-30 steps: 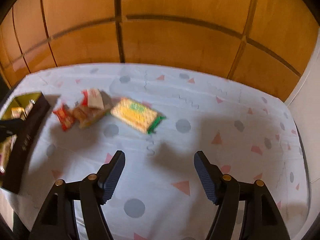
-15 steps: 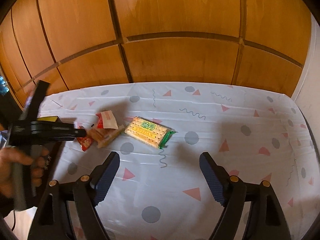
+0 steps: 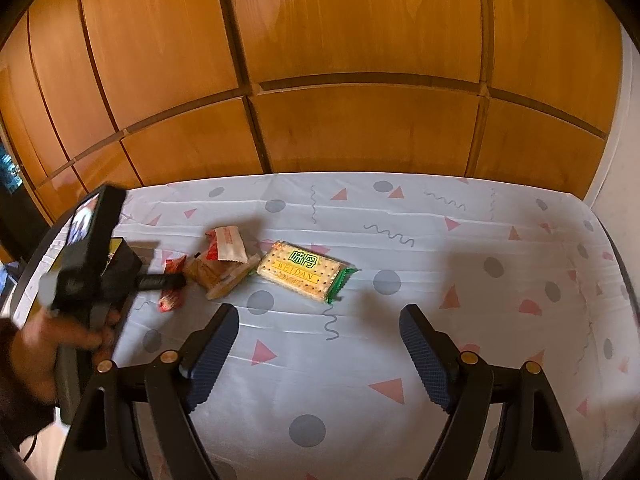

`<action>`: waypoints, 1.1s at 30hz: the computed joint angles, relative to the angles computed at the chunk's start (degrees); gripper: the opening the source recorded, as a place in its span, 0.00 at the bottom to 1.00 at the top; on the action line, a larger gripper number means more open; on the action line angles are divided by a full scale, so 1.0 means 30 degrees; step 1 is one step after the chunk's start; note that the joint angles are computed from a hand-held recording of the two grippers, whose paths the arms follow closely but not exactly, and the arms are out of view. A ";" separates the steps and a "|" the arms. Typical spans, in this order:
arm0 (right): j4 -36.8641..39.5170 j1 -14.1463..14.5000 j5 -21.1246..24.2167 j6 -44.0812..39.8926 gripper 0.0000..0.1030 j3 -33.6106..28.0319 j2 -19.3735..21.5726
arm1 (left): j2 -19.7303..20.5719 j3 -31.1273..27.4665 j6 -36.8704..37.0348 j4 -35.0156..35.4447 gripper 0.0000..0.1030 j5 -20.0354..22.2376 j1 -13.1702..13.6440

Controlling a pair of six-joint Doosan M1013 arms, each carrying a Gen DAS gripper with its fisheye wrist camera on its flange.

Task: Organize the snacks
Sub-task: 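Grasp the white-and-red packet with the right gripper while the left holds the red packet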

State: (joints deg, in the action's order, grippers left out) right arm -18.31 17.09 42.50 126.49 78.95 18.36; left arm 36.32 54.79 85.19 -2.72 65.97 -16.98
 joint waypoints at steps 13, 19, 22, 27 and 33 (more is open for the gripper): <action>0.0797 -0.0066 0.1300 -0.0722 0.80 -0.0373 0.0418 | -0.5053 0.8067 0.7598 -0.2828 0.22 -0.4373 -0.0054; 0.4208 -0.0263 0.1334 -0.3442 0.69 -0.0797 0.0865 | -0.5302 0.8722 0.9582 -0.5043 0.22 -0.5020 0.0507; 0.5591 -0.0269 0.1673 -0.4603 0.64 -0.1669 0.1456 | -0.5329 0.8848 1.0422 -0.5804 0.22 -0.5265 0.0753; 0.7387 -0.0326 0.2718 -0.7030 0.64 -0.4502 0.3362 | -0.5286 0.9104 1.1062 -0.6686 0.22 -0.5833 0.0765; 0.7229 -0.0424 0.5917 -0.8239 0.67 -0.9302 0.6461 | -0.5213 0.9210 1.1925 -0.7783 0.23 -0.5972 0.0979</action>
